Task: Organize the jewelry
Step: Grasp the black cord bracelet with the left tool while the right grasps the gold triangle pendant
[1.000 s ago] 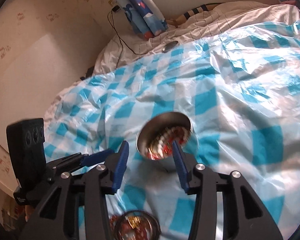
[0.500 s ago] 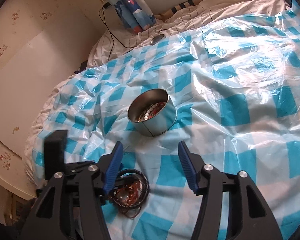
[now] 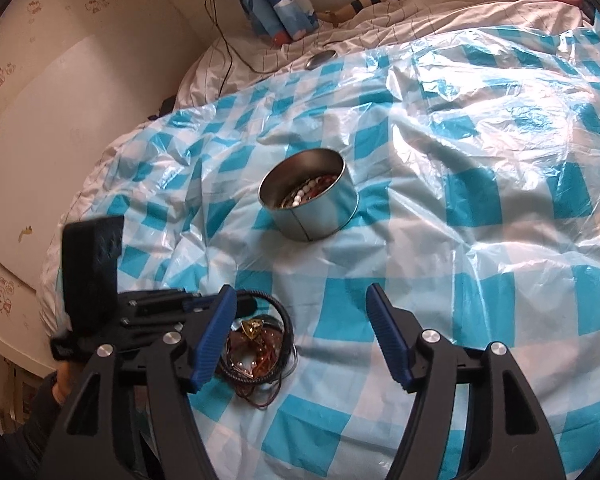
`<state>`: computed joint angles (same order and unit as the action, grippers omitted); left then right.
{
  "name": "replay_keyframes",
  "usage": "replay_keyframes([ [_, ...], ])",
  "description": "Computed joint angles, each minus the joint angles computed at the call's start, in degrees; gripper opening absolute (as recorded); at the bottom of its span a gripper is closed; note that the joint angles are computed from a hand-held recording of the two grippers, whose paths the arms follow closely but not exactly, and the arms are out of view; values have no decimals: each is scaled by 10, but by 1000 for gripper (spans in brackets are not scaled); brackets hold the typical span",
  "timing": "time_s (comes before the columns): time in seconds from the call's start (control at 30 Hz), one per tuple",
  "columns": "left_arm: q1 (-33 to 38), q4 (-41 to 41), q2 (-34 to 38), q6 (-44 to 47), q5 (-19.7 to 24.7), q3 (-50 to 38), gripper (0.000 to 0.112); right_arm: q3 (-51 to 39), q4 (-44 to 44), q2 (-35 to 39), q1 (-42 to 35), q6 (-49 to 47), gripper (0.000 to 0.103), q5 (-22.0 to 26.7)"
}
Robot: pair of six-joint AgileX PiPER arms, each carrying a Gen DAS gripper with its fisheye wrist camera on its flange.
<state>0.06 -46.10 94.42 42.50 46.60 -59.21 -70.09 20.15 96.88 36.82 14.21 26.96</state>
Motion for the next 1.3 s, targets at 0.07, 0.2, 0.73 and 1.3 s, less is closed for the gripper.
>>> replay_keyframes([
  [0.07, 24, -37, 7, 21, 28, -7, 11, -7, -9, 6, 4, 4, 65, 10],
  [0.2, 91, -97, 21, 45, 82, -30, 11, -28, 52, 33, 11, -83, 65, 44],
  [0.73, 135, -118, 16, 52, 91, -52, 11, -51, 221, 115, 59, -225, 54, -19],
  [1.3, 135, -128, 12, 52, 86, -46, 11, -39, 355, 145, 30, -295, 21, -12],
])
